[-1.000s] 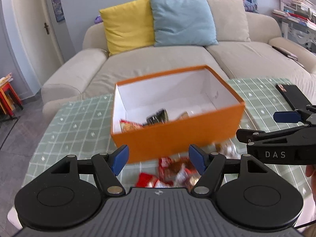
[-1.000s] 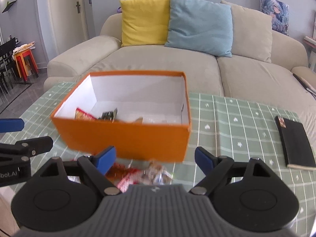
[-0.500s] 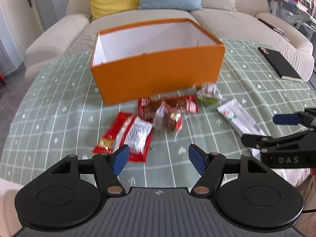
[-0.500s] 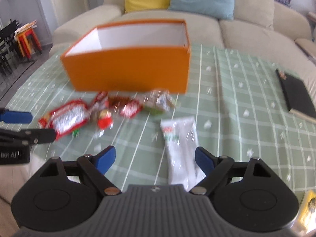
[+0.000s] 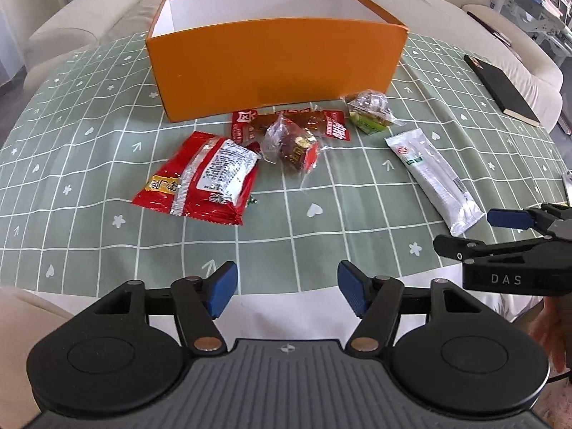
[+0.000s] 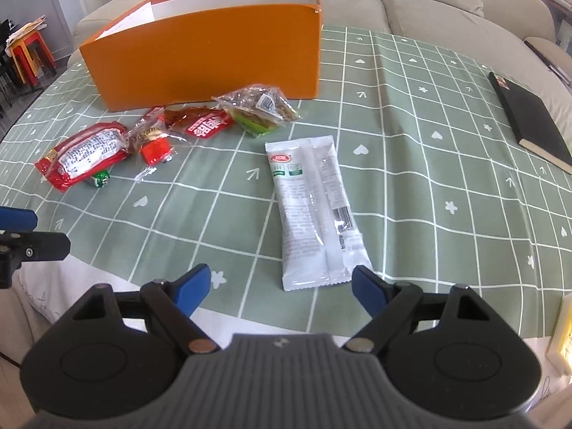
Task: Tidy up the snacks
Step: 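Grasp the red spicy snack bag with the left tool while the right tool grasps the long white packet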
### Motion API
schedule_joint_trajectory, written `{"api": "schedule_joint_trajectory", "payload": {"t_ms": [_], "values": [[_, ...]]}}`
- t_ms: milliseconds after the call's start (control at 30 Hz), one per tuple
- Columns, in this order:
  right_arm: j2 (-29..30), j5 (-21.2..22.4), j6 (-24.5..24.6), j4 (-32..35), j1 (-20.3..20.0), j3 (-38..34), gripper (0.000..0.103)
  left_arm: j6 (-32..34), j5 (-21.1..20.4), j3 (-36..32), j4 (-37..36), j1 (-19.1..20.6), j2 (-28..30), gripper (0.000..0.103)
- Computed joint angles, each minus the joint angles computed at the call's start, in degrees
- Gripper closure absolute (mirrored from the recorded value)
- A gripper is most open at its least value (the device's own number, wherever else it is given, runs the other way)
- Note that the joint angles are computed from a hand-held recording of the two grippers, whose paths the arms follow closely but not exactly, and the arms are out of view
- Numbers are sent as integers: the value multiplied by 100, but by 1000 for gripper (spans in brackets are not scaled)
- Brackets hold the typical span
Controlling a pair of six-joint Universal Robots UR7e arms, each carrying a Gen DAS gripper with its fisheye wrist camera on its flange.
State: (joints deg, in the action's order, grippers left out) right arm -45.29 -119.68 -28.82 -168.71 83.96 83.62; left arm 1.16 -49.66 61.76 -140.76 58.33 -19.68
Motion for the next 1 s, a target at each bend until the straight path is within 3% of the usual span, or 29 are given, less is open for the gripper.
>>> {"api": "schedule_joint_trajectory", "payload": {"t_ms": [233, 400, 767, 867, 1000], "values": [[68, 74, -88, 139, -8, -136, 19, 312, 325, -50, -776, 19, 106, 18], [192, -16, -166, 174, -30, -348, 19, 1156, 763, -483, -1129, 21, 396, 17], [615, -76, -452, 459, -158, -1181, 18, 1867, 504, -2497, 234, 319, 1241, 15], [690, -46, -445, 475, -201, -1314, 18, 1942, 310, -2731, 365, 400, 1349, 15], [744, 60, -409, 478, -257, -1425, 18, 1936, 371, -2994, 530, 455, 1519, 15]]}}
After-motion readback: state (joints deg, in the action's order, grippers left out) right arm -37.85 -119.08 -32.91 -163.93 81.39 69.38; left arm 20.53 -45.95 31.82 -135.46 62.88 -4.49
